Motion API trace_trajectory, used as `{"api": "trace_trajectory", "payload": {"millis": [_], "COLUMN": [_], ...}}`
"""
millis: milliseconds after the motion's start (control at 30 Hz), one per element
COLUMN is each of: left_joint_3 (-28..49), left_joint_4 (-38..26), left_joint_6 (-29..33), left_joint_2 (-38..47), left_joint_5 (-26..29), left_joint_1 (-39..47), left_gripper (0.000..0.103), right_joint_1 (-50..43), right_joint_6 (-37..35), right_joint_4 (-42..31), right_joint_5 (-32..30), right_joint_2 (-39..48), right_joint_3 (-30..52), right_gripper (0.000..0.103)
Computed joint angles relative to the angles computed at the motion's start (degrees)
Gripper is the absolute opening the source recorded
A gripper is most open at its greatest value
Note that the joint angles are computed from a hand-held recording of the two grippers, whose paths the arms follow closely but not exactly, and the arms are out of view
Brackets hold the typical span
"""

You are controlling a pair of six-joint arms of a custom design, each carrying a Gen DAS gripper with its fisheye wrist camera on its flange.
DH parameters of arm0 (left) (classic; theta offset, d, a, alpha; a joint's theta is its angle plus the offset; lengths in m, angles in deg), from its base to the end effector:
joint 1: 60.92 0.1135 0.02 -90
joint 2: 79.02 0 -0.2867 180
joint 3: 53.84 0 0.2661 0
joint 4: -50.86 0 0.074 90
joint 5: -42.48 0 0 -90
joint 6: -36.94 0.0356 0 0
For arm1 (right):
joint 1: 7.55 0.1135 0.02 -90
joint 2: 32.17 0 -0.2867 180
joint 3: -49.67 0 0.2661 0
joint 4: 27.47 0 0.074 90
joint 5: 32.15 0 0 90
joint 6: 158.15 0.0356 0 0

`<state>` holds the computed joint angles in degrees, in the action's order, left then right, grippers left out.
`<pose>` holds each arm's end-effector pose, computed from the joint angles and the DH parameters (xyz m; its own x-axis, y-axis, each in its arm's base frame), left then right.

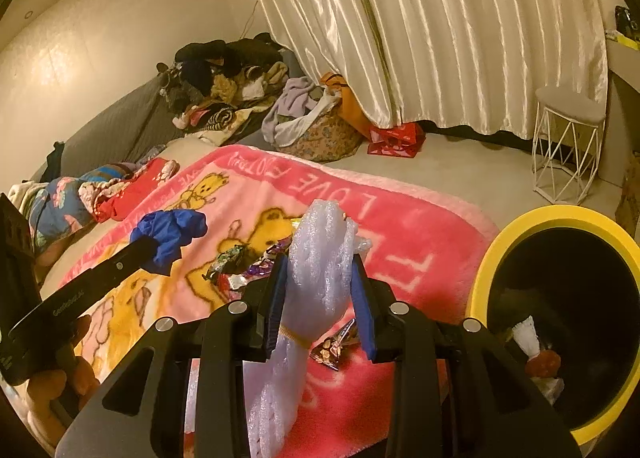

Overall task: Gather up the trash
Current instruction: 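Carry the blue glove and white mesh net over the yellow-rimmed bin with both tools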

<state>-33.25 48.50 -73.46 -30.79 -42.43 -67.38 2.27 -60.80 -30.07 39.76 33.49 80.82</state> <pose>0.1582 -0.0211 0.1492 -0.5313 -0.2893 -0.7962 0.0034 0.9392 -0.3435 0.2022 0.0462 0.1589 -0.6416 0.0124 -0.7670 -0.3267 0.9002 0.2878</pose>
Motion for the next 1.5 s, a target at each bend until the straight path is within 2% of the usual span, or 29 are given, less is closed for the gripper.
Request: {"api": "trace_trajectory", "payload": {"millis": [300,600,900,1500], "left_joint_3": [0.6,1.2,2.5,7.2], "left_joint_4": [-1.9,0.2,3.3,10.2], "left_joint_6": [-0.9,-2.0,-3.2,-4.2], "left_joint_2": [-1.7,1.6,6.9,20.3], "left_joint_5": [-3.5,-6.8,-10.7,-15.8], "left_joint_1": [-5.5,-12.0,-19.4,-32.7], "left_gripper": [0.009,0.009,0.009,0.009], "right_joint_1": [-3.5,-9.1,-16.9,-27.9], "right_joint_6": [-0.3,-1.3,-2.6,-6.9], "right_joint_4": [-1.5,-2.2,-1.0,3.6], "right_joint_5": [-1.5,-3.6,-7.3,-6.8], "right_joint_2": [-2.6,-3.8,-1.2,3.9], "right_joint_3": [-0.4,-0.3,0.3,0.6], "right_gripper": [0.03,0.03,0.03,0.03]}}
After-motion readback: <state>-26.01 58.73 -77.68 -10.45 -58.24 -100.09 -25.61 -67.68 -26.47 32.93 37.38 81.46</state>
